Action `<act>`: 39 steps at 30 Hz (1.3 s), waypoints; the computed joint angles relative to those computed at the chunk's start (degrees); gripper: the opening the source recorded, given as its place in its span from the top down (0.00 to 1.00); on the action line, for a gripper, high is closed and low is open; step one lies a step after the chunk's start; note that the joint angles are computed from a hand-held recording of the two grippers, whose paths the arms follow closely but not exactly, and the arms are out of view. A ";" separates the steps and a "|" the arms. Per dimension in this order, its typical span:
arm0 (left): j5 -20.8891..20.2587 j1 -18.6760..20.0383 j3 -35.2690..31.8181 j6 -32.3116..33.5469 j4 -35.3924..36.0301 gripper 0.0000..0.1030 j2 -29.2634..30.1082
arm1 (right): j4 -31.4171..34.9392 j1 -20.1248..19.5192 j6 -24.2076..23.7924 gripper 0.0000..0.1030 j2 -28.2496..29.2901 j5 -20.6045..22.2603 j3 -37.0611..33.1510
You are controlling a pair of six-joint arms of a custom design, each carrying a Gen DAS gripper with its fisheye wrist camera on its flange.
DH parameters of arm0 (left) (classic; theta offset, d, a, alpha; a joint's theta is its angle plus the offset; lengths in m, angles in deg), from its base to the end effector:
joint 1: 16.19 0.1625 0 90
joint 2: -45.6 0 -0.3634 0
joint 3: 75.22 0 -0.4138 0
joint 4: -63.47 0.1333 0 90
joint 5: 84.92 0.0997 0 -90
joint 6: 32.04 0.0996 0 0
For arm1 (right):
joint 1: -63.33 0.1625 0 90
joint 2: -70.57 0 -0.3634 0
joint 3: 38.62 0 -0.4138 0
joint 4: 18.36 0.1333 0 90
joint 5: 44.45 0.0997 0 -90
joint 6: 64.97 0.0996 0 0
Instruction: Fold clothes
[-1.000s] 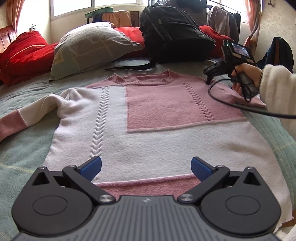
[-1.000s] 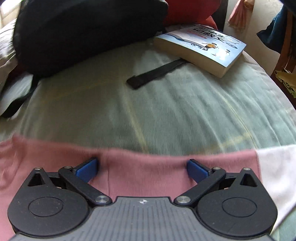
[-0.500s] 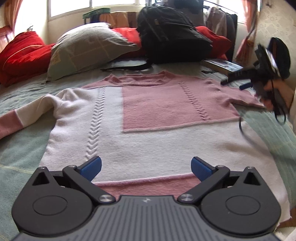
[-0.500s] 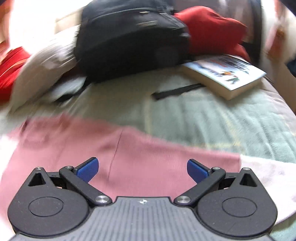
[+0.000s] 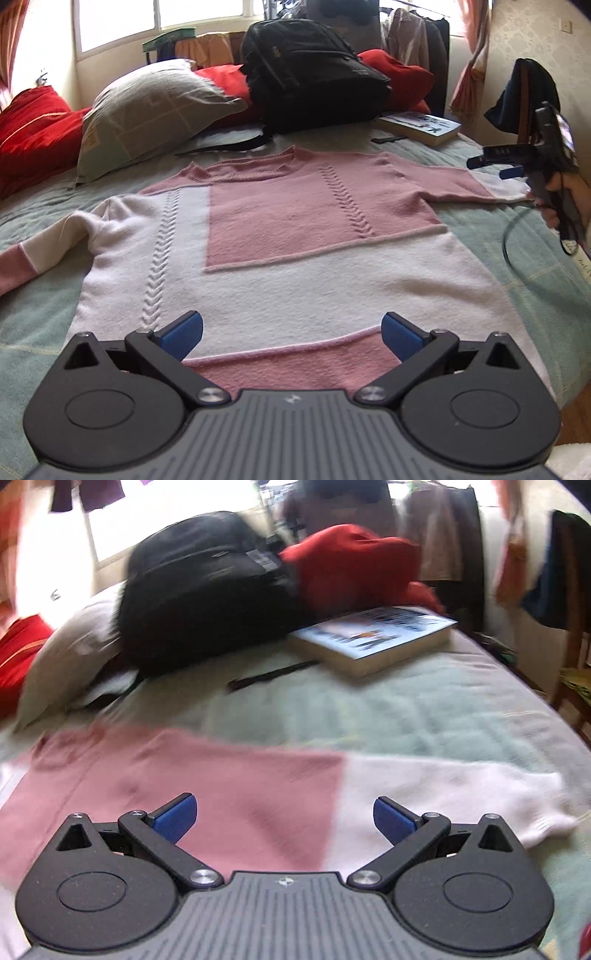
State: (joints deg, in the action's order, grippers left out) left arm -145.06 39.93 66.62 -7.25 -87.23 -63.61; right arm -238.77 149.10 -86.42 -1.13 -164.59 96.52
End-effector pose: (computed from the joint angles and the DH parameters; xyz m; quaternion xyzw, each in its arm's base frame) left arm -0.0475 -0.3988 0.2532 0.4048 0.8478 -0.2534 0.2306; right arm 0.0523 -0.4224 0.1954 -0.0213 -0.8177 0.4712 0.3298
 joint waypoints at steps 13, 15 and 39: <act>1.77 -2.51 1.01 -1.75 1.62 0.01 -0.06 | 7.53 -10.66 13.50 0.00 -18.85 11.97 8.37; 1.75 -2.76 1.15 -2.29 2.14 0.01 -0.20 | 8.77 -11.50 14.05 0.00 -20.26 13.68 7.44; 4.86 -6.23 2.68 -5.56 4.64 0.01 -0.50 | 13.89 -22.36 16.45 0.00 -23.27 20.70 7.01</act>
State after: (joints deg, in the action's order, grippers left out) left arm -140.20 33.71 69.30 -12.81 -82.58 -64.11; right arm -224.88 126.74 -69.96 -24.40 -143.90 103.54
